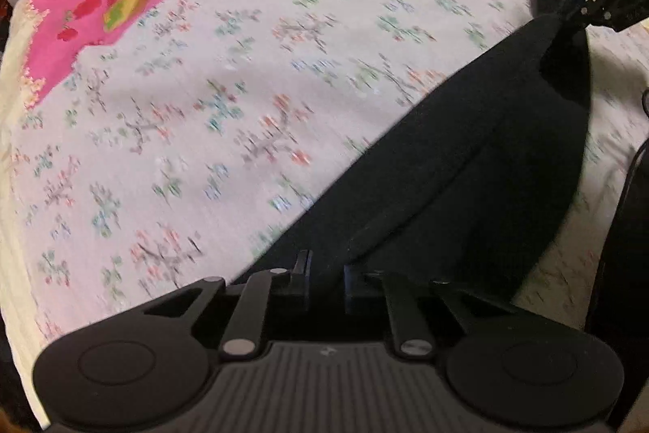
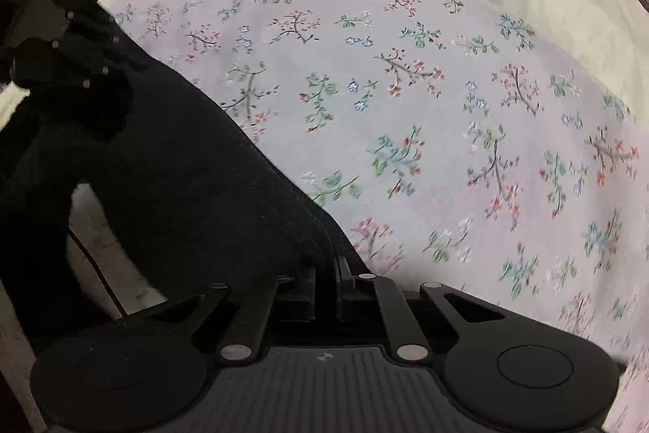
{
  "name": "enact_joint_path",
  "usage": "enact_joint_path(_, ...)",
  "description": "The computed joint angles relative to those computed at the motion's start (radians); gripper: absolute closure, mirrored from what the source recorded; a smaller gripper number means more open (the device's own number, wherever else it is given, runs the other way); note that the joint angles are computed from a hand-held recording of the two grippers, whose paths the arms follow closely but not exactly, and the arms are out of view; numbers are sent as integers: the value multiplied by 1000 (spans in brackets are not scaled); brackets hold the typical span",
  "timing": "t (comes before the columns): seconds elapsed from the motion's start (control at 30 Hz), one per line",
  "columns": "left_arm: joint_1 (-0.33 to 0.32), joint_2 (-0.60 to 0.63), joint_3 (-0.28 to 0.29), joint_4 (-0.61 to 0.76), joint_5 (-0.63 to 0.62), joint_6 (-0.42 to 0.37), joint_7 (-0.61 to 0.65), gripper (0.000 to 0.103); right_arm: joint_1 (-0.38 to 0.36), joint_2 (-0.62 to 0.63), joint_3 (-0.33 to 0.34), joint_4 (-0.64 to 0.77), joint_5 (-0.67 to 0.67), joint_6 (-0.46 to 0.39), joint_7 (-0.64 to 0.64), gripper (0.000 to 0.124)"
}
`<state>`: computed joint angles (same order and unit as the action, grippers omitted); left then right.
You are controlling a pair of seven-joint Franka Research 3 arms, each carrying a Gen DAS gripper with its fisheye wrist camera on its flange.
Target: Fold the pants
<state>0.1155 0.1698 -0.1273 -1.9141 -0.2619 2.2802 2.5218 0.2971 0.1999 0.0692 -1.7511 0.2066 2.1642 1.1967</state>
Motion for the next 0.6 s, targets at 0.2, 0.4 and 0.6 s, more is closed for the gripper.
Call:
enact_joint_path(0.2, 0, -62, 12, -69, -18, -28, -4, 82, 11, -86, 12, -98, 26, -26, 16, 123)
enact_joint_path(0.4, -7, -165, 40, -140, -59, -94, 6, 83, 18, -188, 18, -204, 64, -19, 101, 123)
enact_joint_path(0.6, -26, -293, 87, -231, -77, -197, -3, 83, 26, -303, 27, -311, 104, -44, 180, 124)
